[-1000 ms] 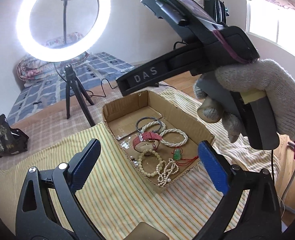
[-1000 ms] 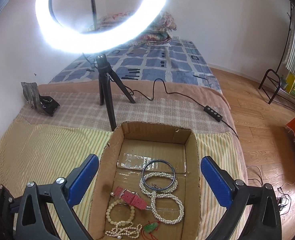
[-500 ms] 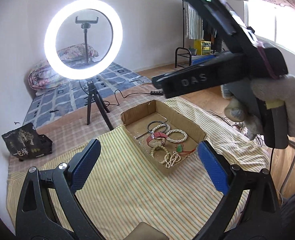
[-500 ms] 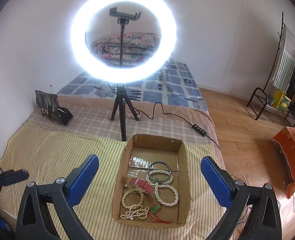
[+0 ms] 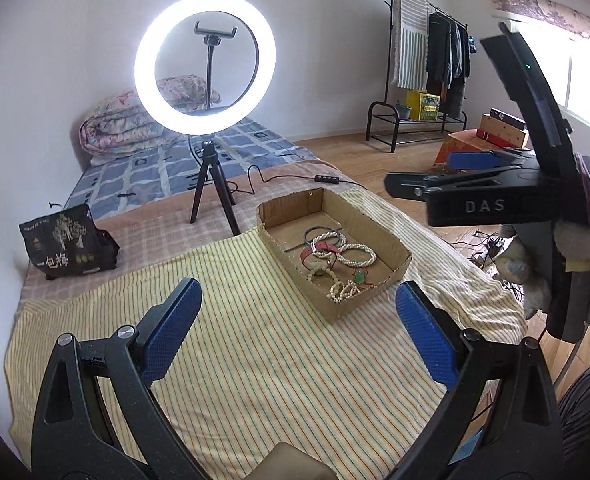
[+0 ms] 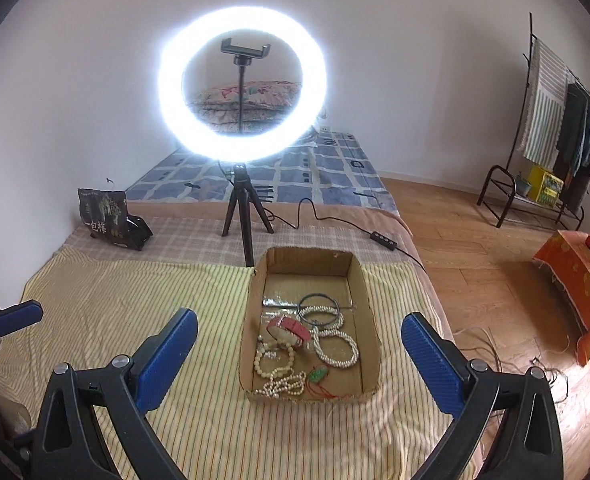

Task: Organize jewelry

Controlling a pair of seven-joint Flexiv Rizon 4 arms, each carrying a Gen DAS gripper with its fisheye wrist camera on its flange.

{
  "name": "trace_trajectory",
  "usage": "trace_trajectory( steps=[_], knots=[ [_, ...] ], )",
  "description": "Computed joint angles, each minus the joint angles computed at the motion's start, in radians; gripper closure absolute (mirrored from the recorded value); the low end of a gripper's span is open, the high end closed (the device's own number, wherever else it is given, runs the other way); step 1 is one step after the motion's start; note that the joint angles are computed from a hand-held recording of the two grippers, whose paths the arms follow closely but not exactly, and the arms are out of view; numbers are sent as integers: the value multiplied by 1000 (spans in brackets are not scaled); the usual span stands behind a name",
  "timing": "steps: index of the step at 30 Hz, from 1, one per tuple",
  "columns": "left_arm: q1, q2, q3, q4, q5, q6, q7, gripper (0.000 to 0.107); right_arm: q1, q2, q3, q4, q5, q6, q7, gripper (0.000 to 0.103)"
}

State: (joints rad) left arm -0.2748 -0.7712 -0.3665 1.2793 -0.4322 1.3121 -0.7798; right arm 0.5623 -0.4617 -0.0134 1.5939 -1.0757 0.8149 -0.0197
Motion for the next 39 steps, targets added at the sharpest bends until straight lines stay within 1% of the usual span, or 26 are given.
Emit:
trace_trajectory(
  steps=[3,8,11,17,21,25,30,32,39],
  knots=[
    [-11,-6,14,5,10,21,-13,7,-1,15,1,36,-12,-7,33,0],
    [-22,-23,33,-16,21,13,-51,7,-18,44,11,105,-46,8,116,0],
    [-32,-34,51,-30,29,25,-88,7,-27,62,19,143,-67,17,170,0],
    [-48,-61,95,-80,56,5,-168,7,-44,88,39,197,-106,35,252,0],
    [-60,-75,125,-112,82,-18,-213,7,-42,84,46,190,-126,20,254,0],
    [-69,-78,148,-130,105,-33,-260,7,-46,72,47,178,-128,41,247,0],
    [-68,-79,156,-134,126,-19,-288,7,-38,64,43,169,-132,38,234,0],
    [-73,-76,166,-133,135,-11,-308,4,-35,61,44,165,-126,35,226,0],
    [-75,-72,171,-121,163,65,-342,4,-34,60,41,168,-124,38,226,0]
  ],
)
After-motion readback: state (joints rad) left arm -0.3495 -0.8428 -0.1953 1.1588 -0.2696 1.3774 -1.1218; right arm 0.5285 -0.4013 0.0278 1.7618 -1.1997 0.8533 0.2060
